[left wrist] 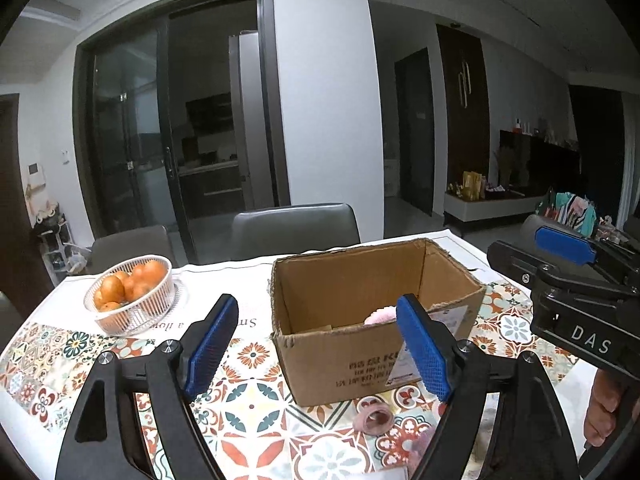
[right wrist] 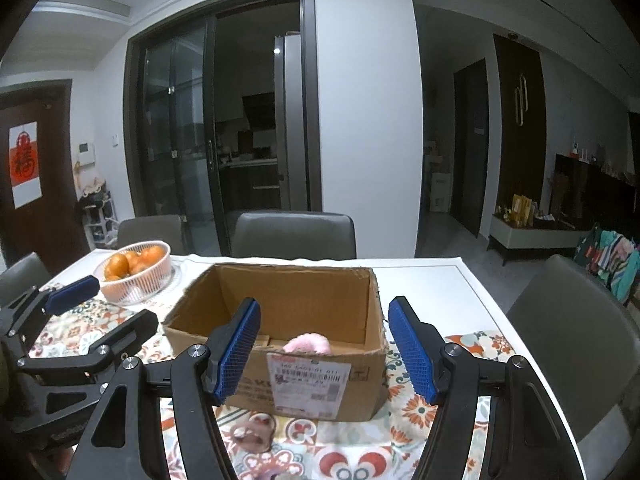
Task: Organize soft objects
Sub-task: 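Move both tools back from the box to the remaining soft items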
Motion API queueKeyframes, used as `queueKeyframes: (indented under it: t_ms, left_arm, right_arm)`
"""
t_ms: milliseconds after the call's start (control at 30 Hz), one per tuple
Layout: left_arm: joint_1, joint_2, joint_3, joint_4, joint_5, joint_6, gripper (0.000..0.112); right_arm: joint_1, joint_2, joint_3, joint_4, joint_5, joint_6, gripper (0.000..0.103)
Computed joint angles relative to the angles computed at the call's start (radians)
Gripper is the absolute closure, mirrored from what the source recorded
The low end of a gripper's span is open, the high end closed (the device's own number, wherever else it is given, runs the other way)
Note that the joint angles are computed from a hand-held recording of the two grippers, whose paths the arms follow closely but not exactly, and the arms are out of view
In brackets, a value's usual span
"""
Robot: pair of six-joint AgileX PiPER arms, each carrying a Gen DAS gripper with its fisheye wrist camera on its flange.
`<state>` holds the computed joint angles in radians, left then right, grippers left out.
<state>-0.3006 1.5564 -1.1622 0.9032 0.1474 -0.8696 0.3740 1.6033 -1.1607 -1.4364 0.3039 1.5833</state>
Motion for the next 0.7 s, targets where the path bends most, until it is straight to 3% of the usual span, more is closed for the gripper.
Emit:
queueKeyframes:
  t_ms: [333,433,700]
  left_arm:
    - [0.000,-0.158,0.154,0.182,-0.003,-0.183,0.029]
    - [-0.011,-0.206,0.205,0.312,0.020,-0.313,0.029]
    - [-0.032,-0.330,0.323,0.431,0.061,-0.437,0.026]
  right_arm:
    - [0.093,-0.140,0.132,-0.109,0.082,0.127,0.035]
    - [0.125,-0.168,0.163,-0.120,0.108,0.152,0.035]
    - [0.204,-0.232,0.240,-0.117,0.172,0.191,0.032]
